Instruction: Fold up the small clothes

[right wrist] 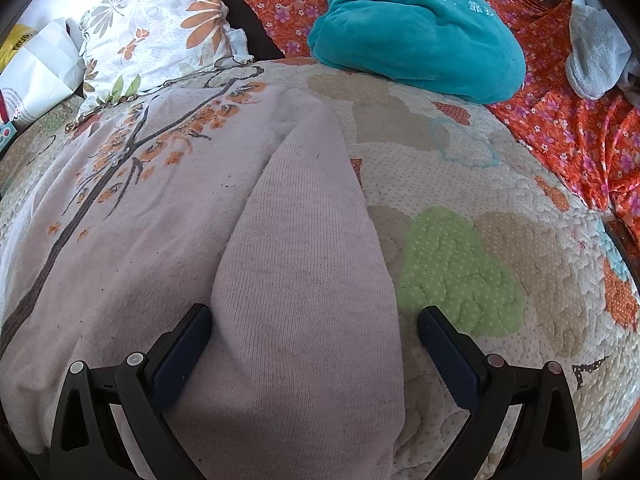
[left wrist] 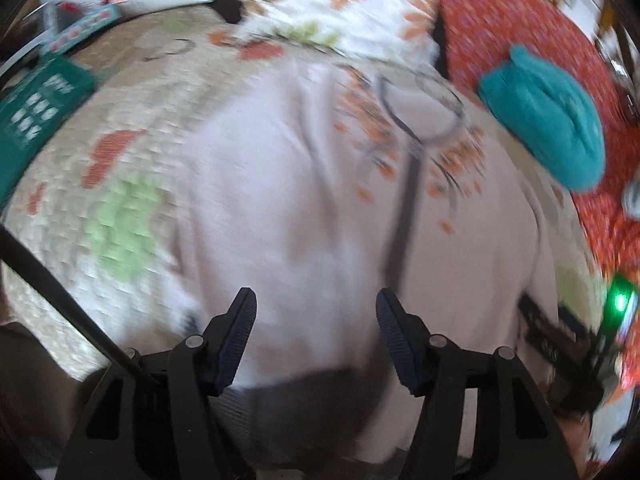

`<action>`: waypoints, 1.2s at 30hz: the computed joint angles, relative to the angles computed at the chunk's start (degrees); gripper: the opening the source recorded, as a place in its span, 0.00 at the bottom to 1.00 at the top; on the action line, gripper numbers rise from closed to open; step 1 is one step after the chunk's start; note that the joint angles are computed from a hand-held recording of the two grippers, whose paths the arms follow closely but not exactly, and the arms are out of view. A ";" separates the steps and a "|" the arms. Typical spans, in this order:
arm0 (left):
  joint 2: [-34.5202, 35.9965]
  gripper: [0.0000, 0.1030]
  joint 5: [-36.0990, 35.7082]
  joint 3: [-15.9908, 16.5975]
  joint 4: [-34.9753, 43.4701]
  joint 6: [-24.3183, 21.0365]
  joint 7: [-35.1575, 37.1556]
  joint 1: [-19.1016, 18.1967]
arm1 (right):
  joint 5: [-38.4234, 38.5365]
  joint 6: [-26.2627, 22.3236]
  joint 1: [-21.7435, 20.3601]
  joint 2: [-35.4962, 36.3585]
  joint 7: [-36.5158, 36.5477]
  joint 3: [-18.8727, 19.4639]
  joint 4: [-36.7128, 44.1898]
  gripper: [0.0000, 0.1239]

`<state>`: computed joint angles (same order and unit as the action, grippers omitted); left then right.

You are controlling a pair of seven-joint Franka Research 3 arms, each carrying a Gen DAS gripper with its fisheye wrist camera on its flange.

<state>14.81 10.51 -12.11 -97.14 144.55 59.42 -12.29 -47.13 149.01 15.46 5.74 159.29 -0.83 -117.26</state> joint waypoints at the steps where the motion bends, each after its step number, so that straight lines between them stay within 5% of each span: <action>1: -0.29 0.60 0.33 0.65 -0.57 1.39 -1.18 0.29 | -0.30 -0.01 0.06 0.02 0.26 -0.01 0.02 0.83; 6: 0.19 0.60 -3.05 1.82 -0.03 1.93 -2.85 4.17 | -0.93 -0.16 0.21 0.09 0.90 0.01 0.14 0.83; 15: 11.22 0.59 -6.32 0.76 13.16 -6.63 2.62 5.34 | -2.07 0.22 0.17 0.00 1.77 -0.09 -0.18 0.83; 17: 11.15 0.16 -2.19 2.24 12.84 -4.87 1.52 3.45 | -2.51 0.28 0.16 0.02 2.10 -0.09 -0.22 0.83; 18: 11.33 0.09 -1.29 2.50 13.32 -5.28 1.39 3.15 | -2.69 0.32 0.15 0.02 2.22 -0.10 -0.25 0.83; 24: 11.15 0.06 -6.00 2.62 13.39 -3.27 0.31 7.17 | -4.44 0.24 0.25 0.04 3.58 -0.07 -0.38 0.83; 32: 12.66 0.05 4.78 8.69 18.40 -7.64 -10.35 6.24 | -5.74 -0.09 0.42 0.41 4.41 -0.07 -0.07 0.83; 36: 9.01 0.06 4.65 7.35 14.32 -5.39 -11.60 8.49 | -0.34 0.08 -0.27 0.32 -0.86 0.29 0.25 0.83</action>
